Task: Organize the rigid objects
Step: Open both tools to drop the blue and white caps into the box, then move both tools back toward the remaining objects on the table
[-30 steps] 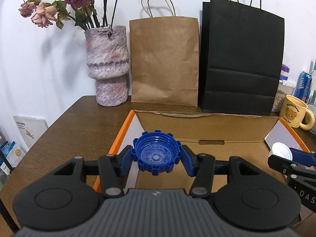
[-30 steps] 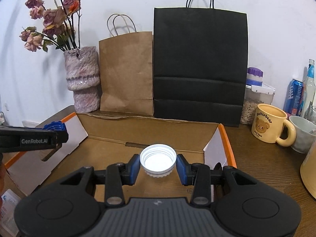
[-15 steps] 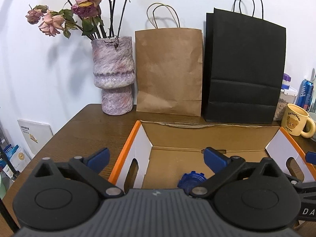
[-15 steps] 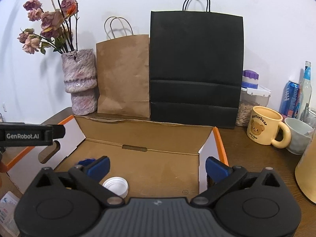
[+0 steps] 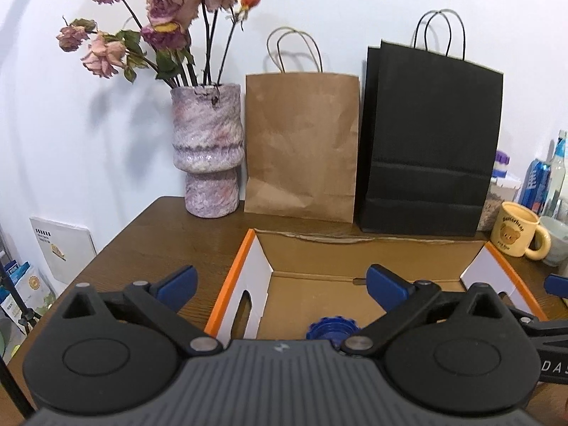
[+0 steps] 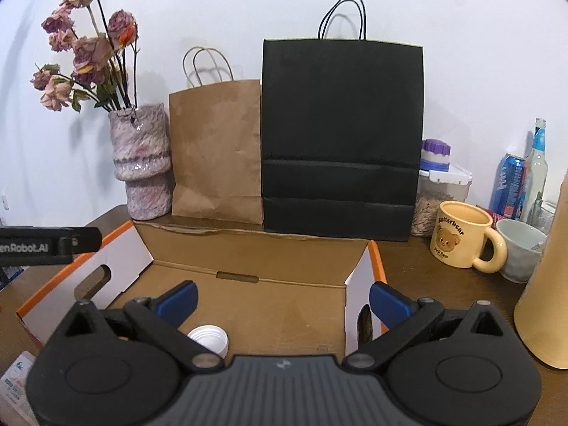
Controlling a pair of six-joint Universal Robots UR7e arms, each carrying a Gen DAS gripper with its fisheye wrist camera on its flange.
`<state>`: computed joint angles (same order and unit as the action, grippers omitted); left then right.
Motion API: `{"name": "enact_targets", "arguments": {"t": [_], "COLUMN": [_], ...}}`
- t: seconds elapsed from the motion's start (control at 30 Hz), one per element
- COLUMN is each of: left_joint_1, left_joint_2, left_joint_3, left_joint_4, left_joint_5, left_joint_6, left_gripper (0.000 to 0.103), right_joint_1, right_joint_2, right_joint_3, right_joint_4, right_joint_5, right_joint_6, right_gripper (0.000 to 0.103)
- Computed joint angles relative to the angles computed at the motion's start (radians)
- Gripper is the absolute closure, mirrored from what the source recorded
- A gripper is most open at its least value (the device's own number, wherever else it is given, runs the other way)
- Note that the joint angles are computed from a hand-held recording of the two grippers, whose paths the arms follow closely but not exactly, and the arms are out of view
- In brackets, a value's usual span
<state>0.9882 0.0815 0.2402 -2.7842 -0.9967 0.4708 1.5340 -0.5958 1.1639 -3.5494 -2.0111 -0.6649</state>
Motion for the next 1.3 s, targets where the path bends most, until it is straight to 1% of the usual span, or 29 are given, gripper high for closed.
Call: {"name": "enact_targets", "arguments": {"t": [0.07,0.17,0.43,0.6,0.77,1.1,1.2,1.3], "left_joint_1": [-0.003,-0.006,-0.014,-0.023,-0.028,-0.035,-0.037,-0.036], "left_joint_2": [-0.048,-0.098,-0.215,-0.301,-0.392,-0.537,-0.573,-0.615], "left_joint_3": [0.094,0.190,0.409,0.570,0.741,1.008,1.081,1.155], "left_joint_4": [-0.058,-0.115,-0.230,-0.315,-0.402,-0.510,-0.542,-0.543], "left_joint_5": [-0.004,-0.011,-0.024,-0.022,-0.033,-0.042,-0.038,-0.051], "left_joint_6": [0.008,0.015,0.018,0.015,0.017,0.018,0.020,0.012], "left_gripper": [0.000,0.000,0.000,0.000,0.000,0.000,0.000,0.000], "right_joint_1": [0.003,0.008,0.028,0.036,0.049,0.067,0.068,0.073], "right_joint_2": [-0.008,-0.021,-0.052,-0.092,-0.126,-0.186,-0.194,-0.207], "right_joint_3": [0.018,0.047,0.129,0.226,0.326,0.526,0.573,0.619], "right_joint_4": [-0.018,-0.042,-0.112,-0.190,-0.273,-0.392,-0.423,-0.427], "right_joint_5": [0.004,0.010,0.016,0.036,0.037,0.028,0.018,-0.001], "right_joint_6": [-0.009,-0.024,-0.071,-0.079,-0.096,-0.082,-0.069,-0.044], "right_gripper": [0.000,0.000,0.000,0.000,0.000,0.000,0.000,0.000]}}
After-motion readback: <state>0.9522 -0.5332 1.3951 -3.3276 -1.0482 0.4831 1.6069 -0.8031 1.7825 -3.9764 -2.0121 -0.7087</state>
